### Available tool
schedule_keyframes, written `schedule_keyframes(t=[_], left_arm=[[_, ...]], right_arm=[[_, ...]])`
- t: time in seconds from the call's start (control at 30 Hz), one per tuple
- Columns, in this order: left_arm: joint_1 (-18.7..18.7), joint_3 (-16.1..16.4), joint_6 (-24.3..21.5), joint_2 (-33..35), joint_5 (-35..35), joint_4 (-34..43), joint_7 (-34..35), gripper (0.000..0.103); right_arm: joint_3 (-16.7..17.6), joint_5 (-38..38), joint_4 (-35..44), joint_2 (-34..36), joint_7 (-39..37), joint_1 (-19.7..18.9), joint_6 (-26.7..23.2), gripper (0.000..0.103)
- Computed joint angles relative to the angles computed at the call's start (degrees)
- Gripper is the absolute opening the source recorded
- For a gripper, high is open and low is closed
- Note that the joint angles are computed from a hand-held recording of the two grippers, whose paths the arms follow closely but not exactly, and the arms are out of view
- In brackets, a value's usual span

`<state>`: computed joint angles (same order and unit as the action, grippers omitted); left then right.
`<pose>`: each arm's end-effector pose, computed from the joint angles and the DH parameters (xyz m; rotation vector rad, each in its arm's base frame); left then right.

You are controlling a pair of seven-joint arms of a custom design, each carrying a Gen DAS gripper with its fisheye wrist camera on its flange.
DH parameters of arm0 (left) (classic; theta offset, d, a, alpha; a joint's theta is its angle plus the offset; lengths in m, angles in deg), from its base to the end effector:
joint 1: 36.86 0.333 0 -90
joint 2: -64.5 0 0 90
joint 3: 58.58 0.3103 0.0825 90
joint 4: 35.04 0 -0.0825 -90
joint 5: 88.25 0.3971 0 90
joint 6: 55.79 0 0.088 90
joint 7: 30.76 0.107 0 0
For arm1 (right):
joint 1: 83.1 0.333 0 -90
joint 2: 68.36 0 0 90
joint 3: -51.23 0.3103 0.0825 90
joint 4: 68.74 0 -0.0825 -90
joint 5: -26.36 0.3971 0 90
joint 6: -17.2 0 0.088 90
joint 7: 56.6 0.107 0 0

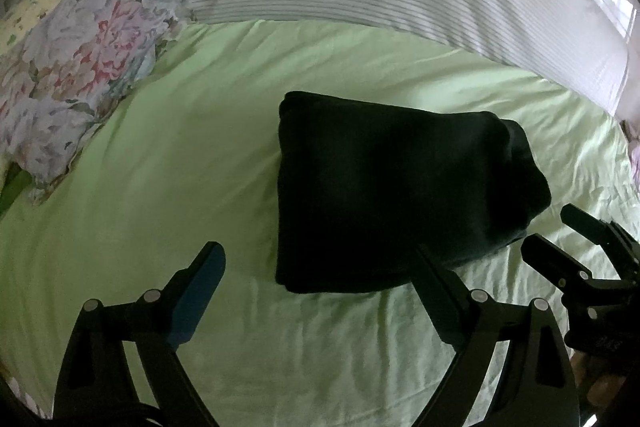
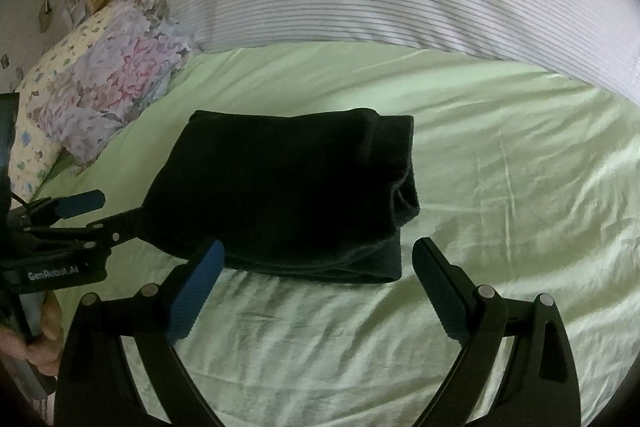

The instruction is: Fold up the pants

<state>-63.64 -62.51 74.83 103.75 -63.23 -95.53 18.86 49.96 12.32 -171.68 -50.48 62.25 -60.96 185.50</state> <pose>0.6992 -0.3812 0.4911 -1.8592 1.8557 -0.6320 0.6427 0.2635 0.4612 -1.7423 1.6032 -0.5356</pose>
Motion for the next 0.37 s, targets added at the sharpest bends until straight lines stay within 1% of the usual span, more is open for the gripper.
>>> schedule_keyframes(t=[0.27,0.37], left_arm=[[-0.9,0.1,-2.5,1.9,-0.4,4.2,-0.5,0.093],[-1.4,0.1,-3.5,2.9,-0.4,6.2,0.0,0.093]], right_arm=[[-0.1,1.6,-1.3,-0.8,0.6,-0.7,2.1,0.095],[-1.2,1.0,-3.3,-2.0,2.4,-0.3,3.7,0.095]])
